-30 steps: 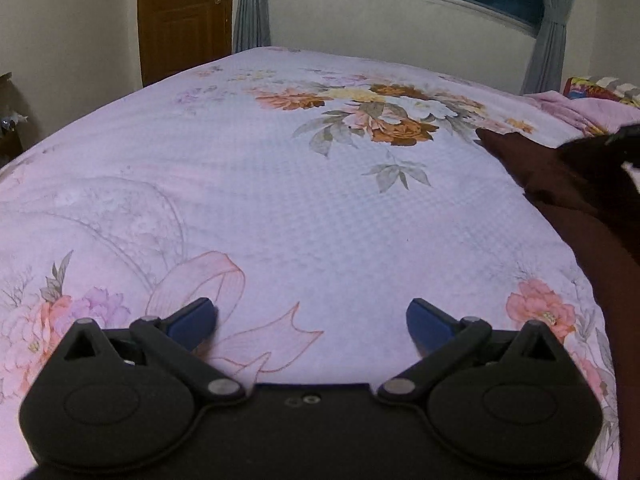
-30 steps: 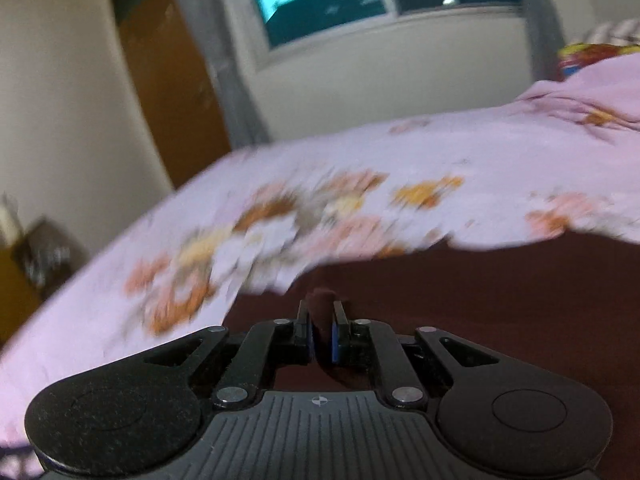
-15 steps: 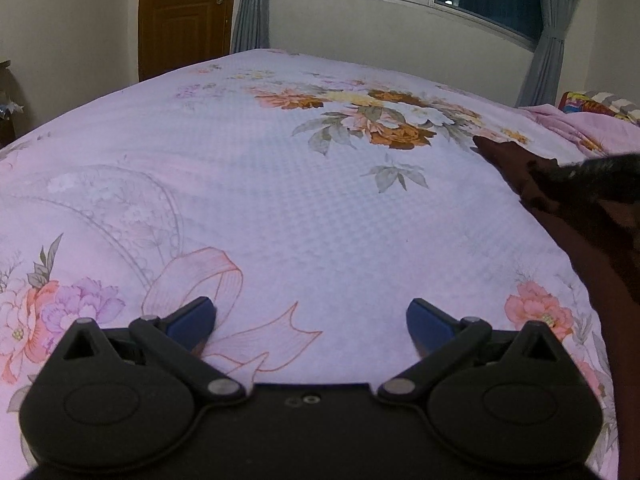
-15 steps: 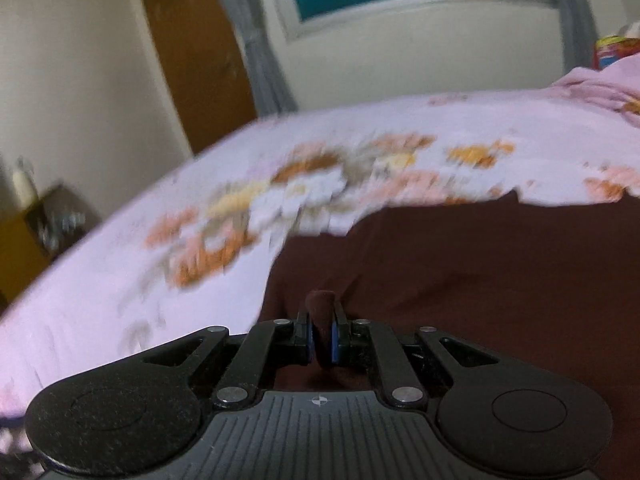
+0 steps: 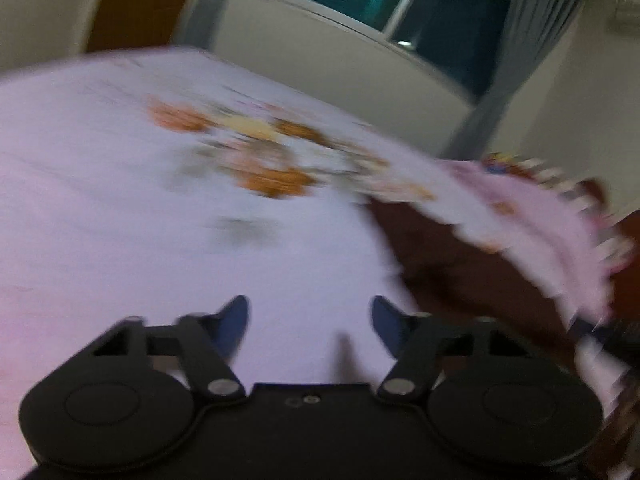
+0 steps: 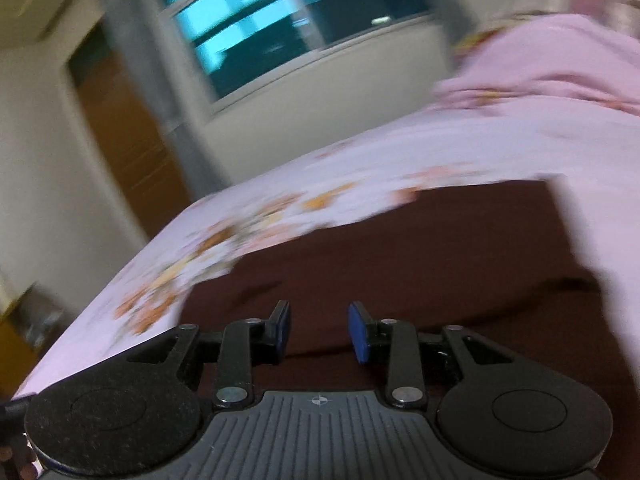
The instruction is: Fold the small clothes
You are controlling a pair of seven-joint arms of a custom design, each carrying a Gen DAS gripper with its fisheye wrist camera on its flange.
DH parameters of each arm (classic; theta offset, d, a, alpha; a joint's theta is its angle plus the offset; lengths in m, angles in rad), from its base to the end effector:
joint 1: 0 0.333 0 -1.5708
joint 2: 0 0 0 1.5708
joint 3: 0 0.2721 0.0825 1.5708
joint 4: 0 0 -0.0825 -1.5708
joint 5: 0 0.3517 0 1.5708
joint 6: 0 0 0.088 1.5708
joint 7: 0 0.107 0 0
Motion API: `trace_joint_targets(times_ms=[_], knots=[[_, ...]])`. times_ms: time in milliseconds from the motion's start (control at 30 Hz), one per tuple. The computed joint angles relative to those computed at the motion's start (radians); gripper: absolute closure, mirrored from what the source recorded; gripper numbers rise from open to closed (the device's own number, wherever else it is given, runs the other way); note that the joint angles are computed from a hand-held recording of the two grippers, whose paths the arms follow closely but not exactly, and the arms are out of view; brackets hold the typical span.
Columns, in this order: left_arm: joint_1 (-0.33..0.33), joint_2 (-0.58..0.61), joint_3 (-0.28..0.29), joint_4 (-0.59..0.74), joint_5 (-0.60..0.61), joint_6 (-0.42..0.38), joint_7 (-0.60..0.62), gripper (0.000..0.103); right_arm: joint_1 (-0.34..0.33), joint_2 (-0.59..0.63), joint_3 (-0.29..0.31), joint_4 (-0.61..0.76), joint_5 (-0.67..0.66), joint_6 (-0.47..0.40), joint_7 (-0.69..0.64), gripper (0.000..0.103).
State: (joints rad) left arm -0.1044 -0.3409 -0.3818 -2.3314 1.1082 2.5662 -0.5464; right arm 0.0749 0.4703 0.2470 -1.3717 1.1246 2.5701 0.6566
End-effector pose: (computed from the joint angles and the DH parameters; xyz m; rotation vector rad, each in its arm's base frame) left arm 0.4083 -0.2426 0.4856 -2.1509 0.8765 -1.0681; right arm 0.6699 0.1696 0.4992 -1.6355 1.0914 -0.0916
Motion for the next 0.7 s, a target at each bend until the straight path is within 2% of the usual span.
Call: trace_joint_targets(times_ms=[33, 67, 100, 133, 200, 300, 367, 400, 433, 467, 600, 633, 700], knots=[[0.020, 0.051, 0.004, 0.042, 0.042, 0.052, -0.034, 0.049, -0.009, 0.003, -0.013, 0.003, -0.002, 0.006, 0.023, 0.071], [0.027, 0.112, 0.003, 0.098, 0.077, 0.067, -0.044, 0.048, -0.022, 0.016, -0.028, 0.018, -0.010, 0.001, 0.061, 0.071], [0.022, 0.185, 0.013, 0.169, 0.089, 0.074, -0.023, 0.042, -0.031, 0.030, -0.036, 0.034, -0.019, -0.001, 0.098, 0.071], [0.013, 0.236, 0.022, 0.217, 0.100, 0.080, -0.030, 0.030, -0.042, 0.046, -0.040, 0.052, -0.026, -0.006, 0.131, 0.071], [-0.001, 0.325, 0.047, 0.303, 0.156, 0.120, -0.107, 0.021, -0.066, 0.077, -0.038, 0.089, -0.036, -0.026, 0.177, 0.071], [-0.022, 0.396, 0.097, 0.358, 0.200, 0.195, -0.217, 0.033, -0.093, 0.106, -0.021, 0.125, -0.039, -0.048, 0.190, 0.071], [-0.041, 0.430, 0.127, 0.383, 0.195, 0.209, -0.238, 0.036, -0.102, 0.123, -0.008, 0.143, -0.041, -0.054, 0.194, 0.071], [-0.049, 0.437, 0.142, 0.389, 0.200, 0.221, -0.252, 0.041, -0.103, 0.133, -0.006, 0.154, -0.047, -0.057, 0.200, 0.071], [-0.060, 0.444, 0.159, 0.396, 0.240, 0.239, -0.296, 0.047, -0.104, 0.143, -0.004, 0.165, -0.052, -0.060, 0.210, 0.071], [-0.071, 0.449, 0.175, 0.405, 0.264, 0.245, -0.323, 0.047, -0.112, 0.145, 0.000, 0.167, -0.053, -0.067, 0.213, 0.071], [-0.111, 0.446, 0.212, 0.412, 0.307, 0.237, -0.382, 0.048, -0.134, 0.135, 0.012, 0.146, -0.036, -0.075, 0.202, 0.071], [-0.117, 0.444, 0.213, 0.412, 0.295, 0.221, -0.367, 0.052, -0.135, 0.141, 0.012, 0.151, -0.034, -0.075, 0.198, 0.071], [-0.129, 0.437, 0.217, 0.417, 0.342, 0.203, -0.418, 0.055, -0.139, 0.138, 0.013, 0.140, -0.027, -0.070, 0.189, 0.071]])
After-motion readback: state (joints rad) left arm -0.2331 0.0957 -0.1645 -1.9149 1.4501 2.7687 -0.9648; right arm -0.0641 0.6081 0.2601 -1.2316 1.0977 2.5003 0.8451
